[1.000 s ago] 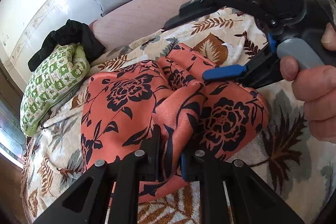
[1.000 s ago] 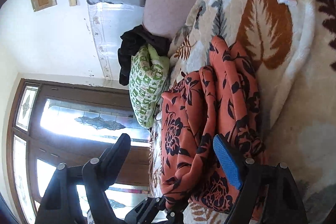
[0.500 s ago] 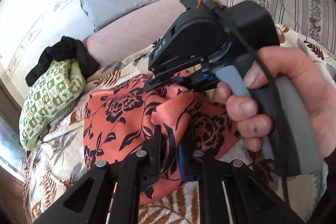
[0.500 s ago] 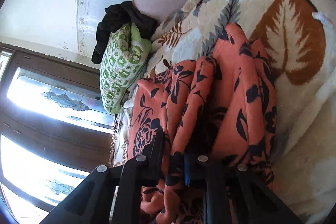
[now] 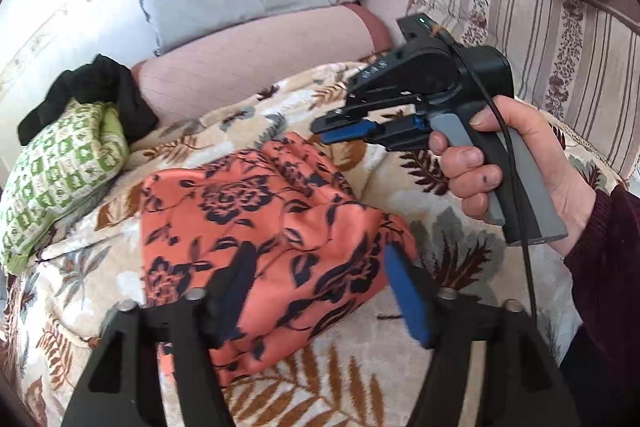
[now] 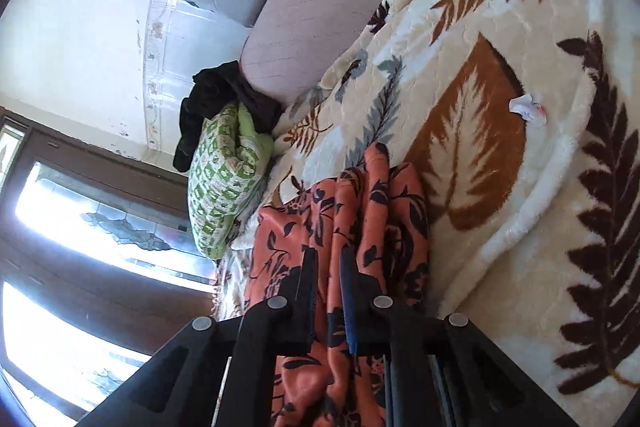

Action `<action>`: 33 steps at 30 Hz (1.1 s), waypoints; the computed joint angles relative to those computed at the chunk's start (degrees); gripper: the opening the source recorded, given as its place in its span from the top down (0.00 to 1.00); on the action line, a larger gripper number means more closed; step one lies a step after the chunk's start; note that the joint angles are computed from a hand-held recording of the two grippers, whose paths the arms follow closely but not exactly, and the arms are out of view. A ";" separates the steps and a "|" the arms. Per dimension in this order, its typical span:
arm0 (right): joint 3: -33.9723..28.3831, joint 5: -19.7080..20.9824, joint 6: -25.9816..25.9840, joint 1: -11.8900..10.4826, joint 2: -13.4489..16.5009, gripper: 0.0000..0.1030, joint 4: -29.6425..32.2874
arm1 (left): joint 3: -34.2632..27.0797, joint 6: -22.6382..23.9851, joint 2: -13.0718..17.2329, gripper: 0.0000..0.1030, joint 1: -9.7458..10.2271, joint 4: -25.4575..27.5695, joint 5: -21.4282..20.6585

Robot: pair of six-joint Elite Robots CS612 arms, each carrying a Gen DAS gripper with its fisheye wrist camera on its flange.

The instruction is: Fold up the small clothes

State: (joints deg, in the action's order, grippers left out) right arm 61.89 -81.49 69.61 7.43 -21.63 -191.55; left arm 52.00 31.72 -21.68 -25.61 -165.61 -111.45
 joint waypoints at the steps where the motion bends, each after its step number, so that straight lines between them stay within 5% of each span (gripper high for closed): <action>1: -0.21 0.43 0.12 0.05 0.11 0.76 -0.60 | 0.16 -1.41 0.08 0.23 0.63 -2.47 -0.01; 2: -0.54 0.87 -0.12 0.14 0.21 0.64 -0.77 | -0.75 -2.81 0.56 0.23 1.13 -3.31 0.70; 3: -0.84 1.17 -0.52 0.27 0.24 0.23 -0.49 | -2.01 -4.10 1.13 0.21 1.43 -3.16 2.63; 4: -1.02 0.95 -0.94 0.45 0.31 0.07 -0.58 | -3.72 -5.07 1.97 0.21 1.62 -2.48 5.07; 7: -1.66 -0.32 -2.73 1.07 0.63 0.09 -1.03 | -9.28 -9.16 4.94 0.21 2.29 0.20 9.86; 11: -2.27 -0.65 -4.42 1.45 0.90 0.19 -1.52 | -18.30 -14.44 9.69 0.21 3.16 5.84 10.46; 19: -5.62 -3.44 -6.88 2.11 1.75 0.25 8.39 | -37.13 -17.18 20.03 0.20 4.05 21.53 0.60; 26: -10.59 -2.24 -10.52 2.52 4.10 0.31 13.79 | -41.78 -16.43 21.94 0.19 4.06 29.38 -2.78; 29: -14.40 -3.98 -16.49 3.34 4.81 0.41 20.83 | -40.77 -15.10 21.47 0.19 4.09 29.12 -2.76; 31: -17.52 -5.81 -19.16 3.92 5.79 0.62 27.82 | -38.61 -13.88 20.36 0.19 4.06 28.43 -2.48; 33: -19.40 -8.13 -19.62 4.36 6.55 0.69 31.84 | -36.09 -12.21 19.02 0.19 3.97 27.46 -2.03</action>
